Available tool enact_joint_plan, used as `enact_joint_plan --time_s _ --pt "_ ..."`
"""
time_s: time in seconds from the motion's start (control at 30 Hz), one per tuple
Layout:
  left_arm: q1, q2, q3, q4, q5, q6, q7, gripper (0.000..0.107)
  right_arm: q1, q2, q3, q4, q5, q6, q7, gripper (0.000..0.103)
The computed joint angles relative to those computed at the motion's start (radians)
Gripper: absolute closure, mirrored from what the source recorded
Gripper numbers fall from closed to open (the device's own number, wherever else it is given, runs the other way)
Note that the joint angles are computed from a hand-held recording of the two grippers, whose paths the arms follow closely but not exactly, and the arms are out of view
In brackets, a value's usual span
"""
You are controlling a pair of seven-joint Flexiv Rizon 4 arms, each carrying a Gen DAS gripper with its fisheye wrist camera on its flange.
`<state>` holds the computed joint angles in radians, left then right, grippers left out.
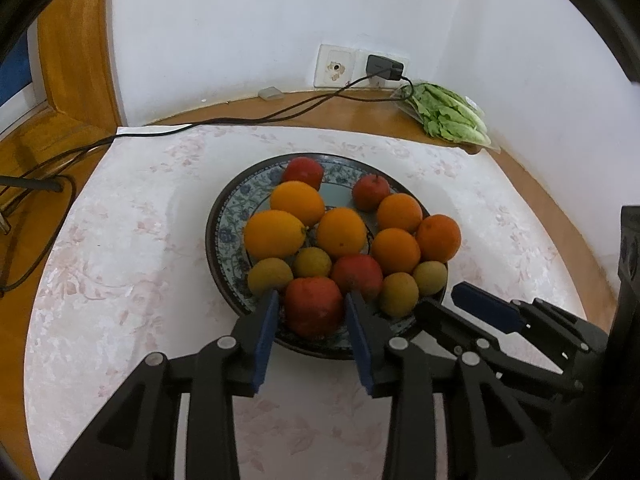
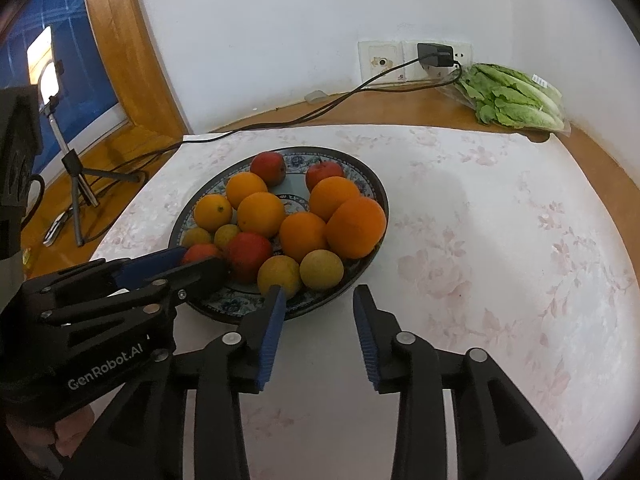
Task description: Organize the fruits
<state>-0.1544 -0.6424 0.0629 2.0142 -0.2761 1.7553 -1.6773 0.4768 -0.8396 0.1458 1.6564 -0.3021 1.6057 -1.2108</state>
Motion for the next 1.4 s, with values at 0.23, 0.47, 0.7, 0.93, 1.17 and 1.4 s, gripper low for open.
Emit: enact_joint_plan --time_s 0.23,0.47,0.7,0.93,1.17,1.4 --pt "-0.055 0.023 0.065 0.019 -0.013 -0.009 -0.015 0.056 -0.014 0.013 0.015 0.016 0.01 0.008 -0.001 0.052" --pt "-0.092 0.053 0.098 0.055 -0.02 0.015 -0.026 0.047 -0.019 0.041 0.021 0.049 0.014 0.036 -0.005 0.048" --pt "-0.114 0.083 0.11 0.093 -0.031 0.026 -0.025 0.039 -0.016 0.081 0.016 0.102 0.022 0.075 0.003 0.044" --pt "-0.21 0.099 0.187 0.126 -0.07 0.019 -0.039 0.033 0.003 0.125 -0.009 0.168 0.03 0.109 0.016 0.043" --pt "-0.262 0.1 0.216 0.143 -0.08 0.002 -0.051 0.032 0.002 0.152 -0.013 0.226 0.04 0.118 0.033 0.043" --pt "-0.307 0.091 0.249 0.145 -0.071 -0.019 -0.074 0.032 -0.002 0.162 -0.016 0.257 0.048 0.107 0.056 0.043"
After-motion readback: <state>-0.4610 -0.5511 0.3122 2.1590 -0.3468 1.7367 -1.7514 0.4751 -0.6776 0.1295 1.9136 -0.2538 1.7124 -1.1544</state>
